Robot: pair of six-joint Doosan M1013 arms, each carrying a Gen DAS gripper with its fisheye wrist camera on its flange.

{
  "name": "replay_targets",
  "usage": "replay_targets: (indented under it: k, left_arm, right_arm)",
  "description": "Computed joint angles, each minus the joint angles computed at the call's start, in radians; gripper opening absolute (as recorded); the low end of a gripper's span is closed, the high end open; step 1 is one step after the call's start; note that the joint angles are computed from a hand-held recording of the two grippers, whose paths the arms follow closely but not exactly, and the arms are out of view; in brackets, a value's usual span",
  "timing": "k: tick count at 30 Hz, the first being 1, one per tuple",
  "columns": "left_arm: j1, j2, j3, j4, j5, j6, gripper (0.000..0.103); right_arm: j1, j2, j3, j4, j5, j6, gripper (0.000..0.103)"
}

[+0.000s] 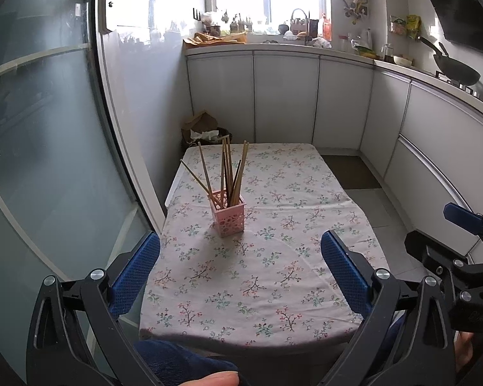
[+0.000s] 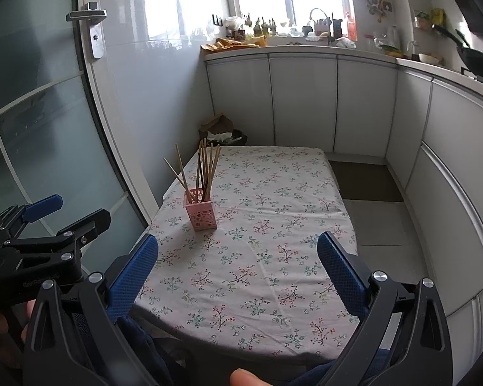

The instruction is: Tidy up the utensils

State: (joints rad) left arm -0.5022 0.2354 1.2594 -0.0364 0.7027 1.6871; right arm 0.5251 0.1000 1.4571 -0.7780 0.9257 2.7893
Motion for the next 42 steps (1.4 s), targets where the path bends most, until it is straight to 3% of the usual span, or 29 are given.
replay_targets:
  k: [42]
  left_arm:
    - [0.006,0.011,-0.010,-0.023,0.013,0.000,0.096]
  right_arm:
    - [-0.001,0.015,-0.017,0.012,0.010,-0.001,0.096]
